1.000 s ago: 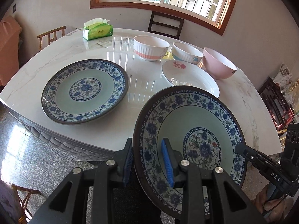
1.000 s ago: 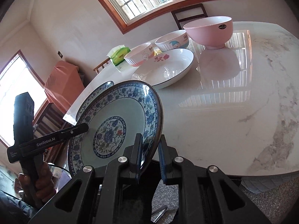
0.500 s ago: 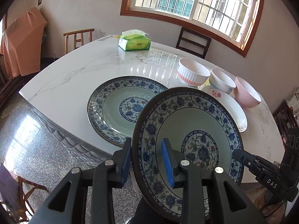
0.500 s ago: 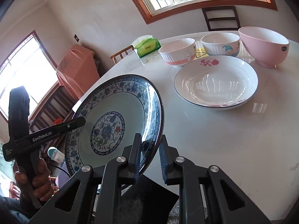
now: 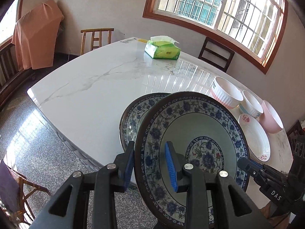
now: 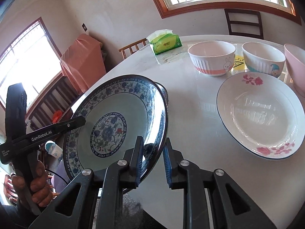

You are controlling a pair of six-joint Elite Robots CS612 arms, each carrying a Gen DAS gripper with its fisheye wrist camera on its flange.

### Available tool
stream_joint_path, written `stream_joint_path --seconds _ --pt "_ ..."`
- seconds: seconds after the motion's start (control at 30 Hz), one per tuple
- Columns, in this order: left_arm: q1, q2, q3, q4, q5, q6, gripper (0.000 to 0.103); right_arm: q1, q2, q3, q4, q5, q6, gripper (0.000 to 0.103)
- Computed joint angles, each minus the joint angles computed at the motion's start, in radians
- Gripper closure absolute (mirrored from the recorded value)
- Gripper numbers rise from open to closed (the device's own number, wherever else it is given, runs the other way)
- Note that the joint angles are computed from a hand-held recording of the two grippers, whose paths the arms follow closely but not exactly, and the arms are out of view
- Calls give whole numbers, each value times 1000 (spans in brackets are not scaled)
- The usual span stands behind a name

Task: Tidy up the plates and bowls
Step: 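Lower the held plate onto the other blue-and-white plate and open the right tool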

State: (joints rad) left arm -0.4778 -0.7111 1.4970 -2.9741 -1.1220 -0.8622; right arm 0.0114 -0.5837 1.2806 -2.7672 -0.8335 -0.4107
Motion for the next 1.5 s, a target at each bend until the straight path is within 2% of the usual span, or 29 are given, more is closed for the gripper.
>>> stream_joint_path --seconds 0.7,1.5 --pt "54 41 -49 4 -19 -19 72 51 67 -121 -1 -79 2 81" --pt "71 62 -66 -6 -63 -14 72 66 61 -108 -50 -135 -9 77"
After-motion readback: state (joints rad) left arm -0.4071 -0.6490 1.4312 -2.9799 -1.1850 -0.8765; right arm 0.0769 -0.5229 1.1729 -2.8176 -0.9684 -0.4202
